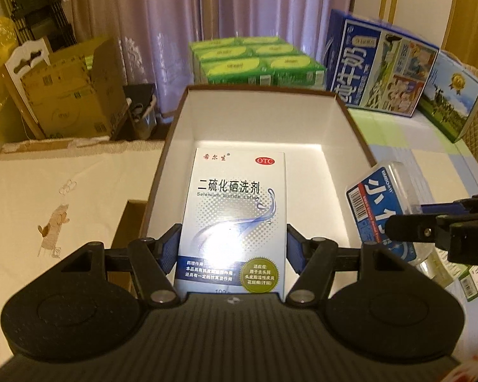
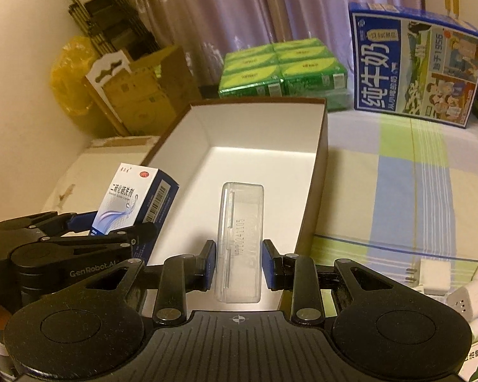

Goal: Organize rigid objects
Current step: 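Carry both items into the shoebox and open both tools to release them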

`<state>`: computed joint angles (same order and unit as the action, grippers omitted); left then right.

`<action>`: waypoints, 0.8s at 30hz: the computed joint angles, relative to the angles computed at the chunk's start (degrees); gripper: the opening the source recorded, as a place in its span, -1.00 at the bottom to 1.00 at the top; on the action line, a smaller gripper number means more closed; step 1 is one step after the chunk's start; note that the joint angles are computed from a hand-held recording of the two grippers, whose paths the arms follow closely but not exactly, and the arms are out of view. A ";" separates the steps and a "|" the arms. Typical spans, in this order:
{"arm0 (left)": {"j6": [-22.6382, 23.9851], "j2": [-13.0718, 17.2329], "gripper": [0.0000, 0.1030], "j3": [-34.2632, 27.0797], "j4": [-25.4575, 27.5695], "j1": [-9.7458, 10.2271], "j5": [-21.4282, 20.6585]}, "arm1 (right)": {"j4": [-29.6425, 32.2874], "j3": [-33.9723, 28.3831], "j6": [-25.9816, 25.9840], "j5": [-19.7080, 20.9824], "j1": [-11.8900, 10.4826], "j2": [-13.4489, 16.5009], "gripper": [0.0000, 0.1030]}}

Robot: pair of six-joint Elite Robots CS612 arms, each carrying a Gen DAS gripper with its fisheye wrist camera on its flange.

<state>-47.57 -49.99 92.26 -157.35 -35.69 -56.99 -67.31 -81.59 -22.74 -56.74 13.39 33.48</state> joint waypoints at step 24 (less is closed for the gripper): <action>1.29 -0.26 0.34 1.30 -0.27 1.23 -4.80 | -1.02 -0.20 -0.81 -5.69 1.70 0.79 0.22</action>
